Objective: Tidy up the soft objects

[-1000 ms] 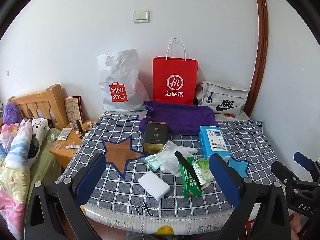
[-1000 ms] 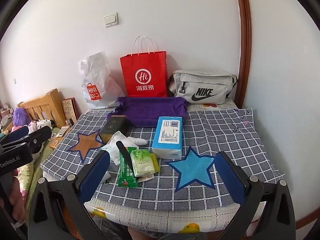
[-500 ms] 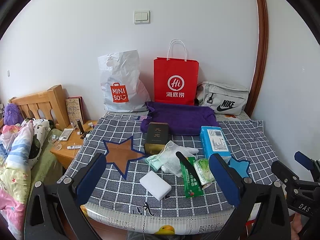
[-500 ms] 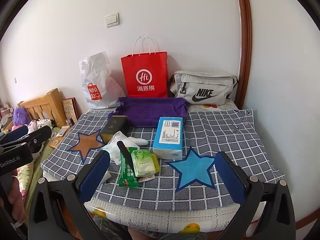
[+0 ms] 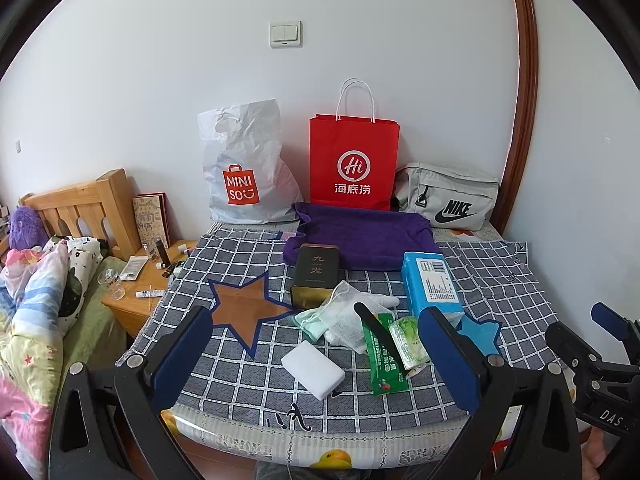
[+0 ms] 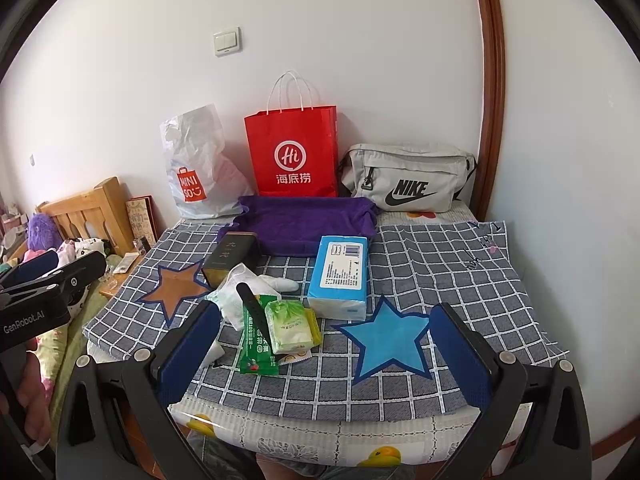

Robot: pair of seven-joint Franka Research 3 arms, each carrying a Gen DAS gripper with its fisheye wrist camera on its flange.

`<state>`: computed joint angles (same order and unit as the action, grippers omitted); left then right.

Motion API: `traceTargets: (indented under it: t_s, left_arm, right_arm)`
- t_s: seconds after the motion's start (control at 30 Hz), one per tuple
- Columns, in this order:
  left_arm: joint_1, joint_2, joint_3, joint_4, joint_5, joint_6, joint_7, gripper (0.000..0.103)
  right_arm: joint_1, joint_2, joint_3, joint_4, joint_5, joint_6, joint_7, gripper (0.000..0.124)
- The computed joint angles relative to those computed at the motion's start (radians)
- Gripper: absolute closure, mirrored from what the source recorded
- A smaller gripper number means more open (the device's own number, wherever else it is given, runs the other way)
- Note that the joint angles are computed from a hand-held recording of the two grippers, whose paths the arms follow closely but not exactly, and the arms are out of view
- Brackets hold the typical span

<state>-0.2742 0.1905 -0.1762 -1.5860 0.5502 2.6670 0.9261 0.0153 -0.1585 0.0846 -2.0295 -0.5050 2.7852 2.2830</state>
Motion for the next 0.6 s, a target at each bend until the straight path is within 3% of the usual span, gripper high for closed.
traceTargets:
  t_s: [0.6]
  left_arm:
    - [-0.002, 0.000, 0.001, -0.001, 0.003, 0.000, -0.004, 0.000]
  right_arm:
    - [0.001, -0.008, 0.006, -0.008, -0.008, 0.002, 0.004, 0.021]
